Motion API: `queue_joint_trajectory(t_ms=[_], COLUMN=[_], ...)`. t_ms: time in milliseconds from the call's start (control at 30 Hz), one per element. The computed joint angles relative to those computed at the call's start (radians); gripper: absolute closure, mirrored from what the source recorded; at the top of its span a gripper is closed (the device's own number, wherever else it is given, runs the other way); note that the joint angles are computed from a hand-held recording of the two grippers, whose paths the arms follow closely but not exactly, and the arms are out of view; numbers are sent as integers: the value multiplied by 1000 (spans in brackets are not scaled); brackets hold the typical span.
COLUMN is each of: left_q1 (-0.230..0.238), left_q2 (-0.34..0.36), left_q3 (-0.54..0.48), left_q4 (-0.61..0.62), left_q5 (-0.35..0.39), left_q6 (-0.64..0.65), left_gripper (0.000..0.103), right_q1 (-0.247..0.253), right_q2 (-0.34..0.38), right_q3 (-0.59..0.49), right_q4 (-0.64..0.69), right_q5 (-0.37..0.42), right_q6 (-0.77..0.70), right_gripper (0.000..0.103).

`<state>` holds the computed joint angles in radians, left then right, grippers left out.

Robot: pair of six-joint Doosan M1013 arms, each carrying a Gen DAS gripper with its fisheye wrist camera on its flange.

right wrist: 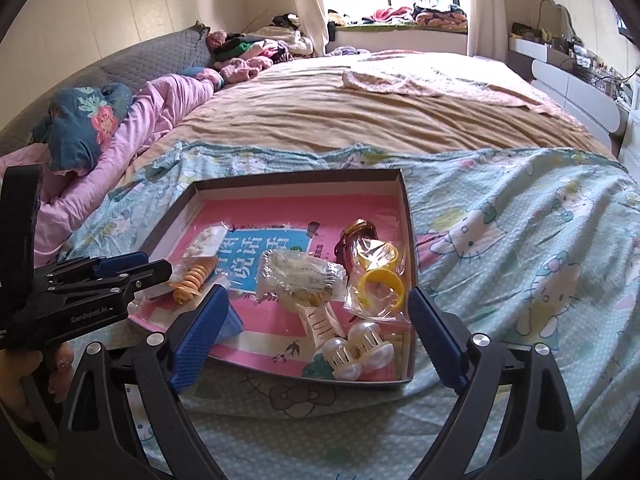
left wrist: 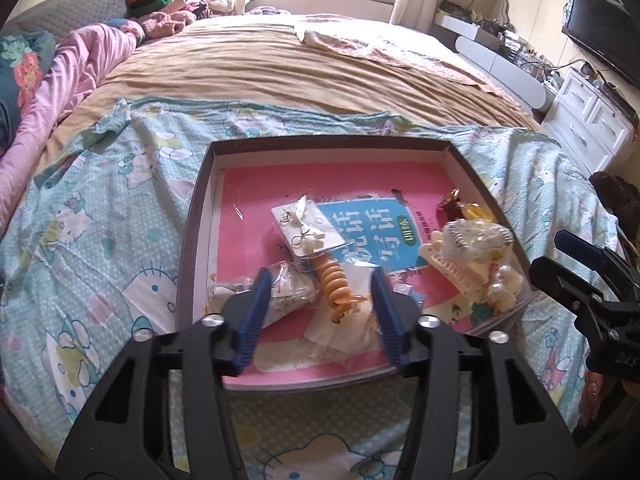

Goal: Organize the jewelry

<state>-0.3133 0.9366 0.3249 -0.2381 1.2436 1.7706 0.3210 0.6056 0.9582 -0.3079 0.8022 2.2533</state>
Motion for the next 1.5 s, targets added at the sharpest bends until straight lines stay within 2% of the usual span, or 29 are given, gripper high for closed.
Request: queue_joint_trajectory(t_ms=[133, 200, 300, 367, 433, 700, 900, 1500], left_q1=[2, 3, 7, 9, 13, 22, 27, 29], left_q2=[-70, -99, -142, -169, -191, -281, -324, -384], left_q3=[115, 162, 232, 279, 317, 488, 572, 662], left_q4=[-17, -22, -34, -39, -42, -75, -82, -86], left_q5=[-73, -99, -134, -157, -175, -243, -283, -354], left_q6=[23, 33, 49, 57, 61, 78, 83, 83], left_gripper=[37, 34, 21, 20, 13, 10, 10, 10], right_q1=[6, 11, 18, 23, 29, 55, 75, 101], right_q2=[-24, -40, -63, -75, -89, -131, -156, -186], right_q3=[27, 46, 75, 90, 111, 180, 226, 276], right_q4=[-27, -46, -65, -79, -94, -108, -110, -128], right_q5=[-20, -32, -46, -49, -55, -59, -67, -87], right_q6=[21, 36, 55, 68, 86, 117, 131, 153], right_gripper=[9, 7, 7, 6, 6, 6, 6, 5])
